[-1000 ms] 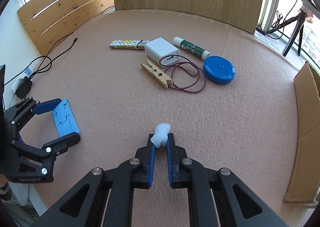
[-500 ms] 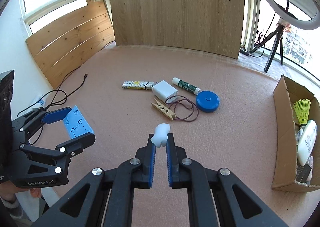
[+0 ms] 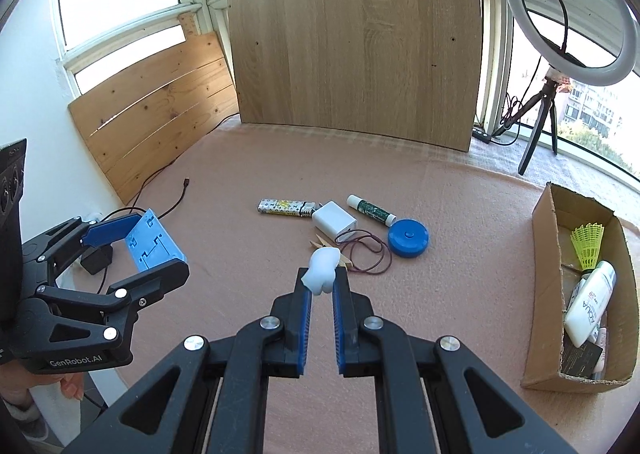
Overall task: Organize objects
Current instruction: 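Carry the eraser with the right tool while the left tool carries the phone stand toward the box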
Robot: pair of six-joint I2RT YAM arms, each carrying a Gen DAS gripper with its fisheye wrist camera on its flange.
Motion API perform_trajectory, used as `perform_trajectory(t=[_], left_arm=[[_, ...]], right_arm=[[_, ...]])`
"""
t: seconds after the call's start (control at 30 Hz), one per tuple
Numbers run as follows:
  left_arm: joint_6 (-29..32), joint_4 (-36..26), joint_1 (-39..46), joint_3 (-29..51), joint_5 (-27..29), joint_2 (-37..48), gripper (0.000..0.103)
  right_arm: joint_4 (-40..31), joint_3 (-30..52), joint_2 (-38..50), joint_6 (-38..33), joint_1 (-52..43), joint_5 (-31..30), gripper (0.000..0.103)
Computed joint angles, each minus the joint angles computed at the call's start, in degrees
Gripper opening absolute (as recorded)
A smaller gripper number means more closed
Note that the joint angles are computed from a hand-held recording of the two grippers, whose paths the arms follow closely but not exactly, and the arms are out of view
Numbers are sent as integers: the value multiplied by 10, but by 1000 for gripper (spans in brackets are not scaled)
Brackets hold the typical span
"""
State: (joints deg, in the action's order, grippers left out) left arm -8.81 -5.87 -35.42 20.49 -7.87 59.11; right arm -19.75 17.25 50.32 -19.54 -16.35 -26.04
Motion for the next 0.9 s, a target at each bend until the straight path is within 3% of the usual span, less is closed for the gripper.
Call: perform_trajectory(t=[0.27,0.47,0.7,0.9], left_arm=[[-22,-9,-50,28,-33,21,82],[-65,21,-154,100,-79,135,82],[-106,35,-270,275,-115,331,82],[-119,-10,-334,480,-125,492,83]], right_arm=[[-27,13,6,-54,-83,-52,9],[-59,56,99,-190,-260,-137,9],[-110,181,291,-358,-464,-196,9],[-156,323,444,-429,-559,-209,9]])
